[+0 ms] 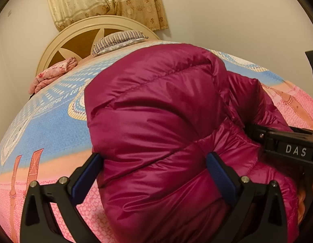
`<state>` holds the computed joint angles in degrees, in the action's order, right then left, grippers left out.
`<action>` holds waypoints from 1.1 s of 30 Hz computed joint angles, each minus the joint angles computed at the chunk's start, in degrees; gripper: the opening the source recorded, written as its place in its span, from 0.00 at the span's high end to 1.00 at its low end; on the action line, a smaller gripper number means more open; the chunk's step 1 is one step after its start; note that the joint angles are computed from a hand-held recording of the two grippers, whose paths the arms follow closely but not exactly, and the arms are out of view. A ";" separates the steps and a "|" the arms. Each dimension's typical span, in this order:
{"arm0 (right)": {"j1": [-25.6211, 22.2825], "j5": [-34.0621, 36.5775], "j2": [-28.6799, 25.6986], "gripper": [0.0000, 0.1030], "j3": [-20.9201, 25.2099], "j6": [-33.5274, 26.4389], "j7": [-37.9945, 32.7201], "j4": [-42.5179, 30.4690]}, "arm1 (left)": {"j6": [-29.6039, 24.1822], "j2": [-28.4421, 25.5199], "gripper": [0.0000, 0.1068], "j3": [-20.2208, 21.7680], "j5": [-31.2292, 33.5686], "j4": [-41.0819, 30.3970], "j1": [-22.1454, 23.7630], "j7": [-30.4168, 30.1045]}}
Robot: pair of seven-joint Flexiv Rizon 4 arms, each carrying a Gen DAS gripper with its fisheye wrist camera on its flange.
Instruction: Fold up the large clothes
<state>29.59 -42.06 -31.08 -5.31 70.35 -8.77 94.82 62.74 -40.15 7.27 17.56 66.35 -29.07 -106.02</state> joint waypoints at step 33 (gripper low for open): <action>-12.68 25.32 -0.15 0.09 17.35 6.44 -32.39 -0.67 | 17.86 9.95 0.04 -28.45 -32.11 29.14 23.26 20.72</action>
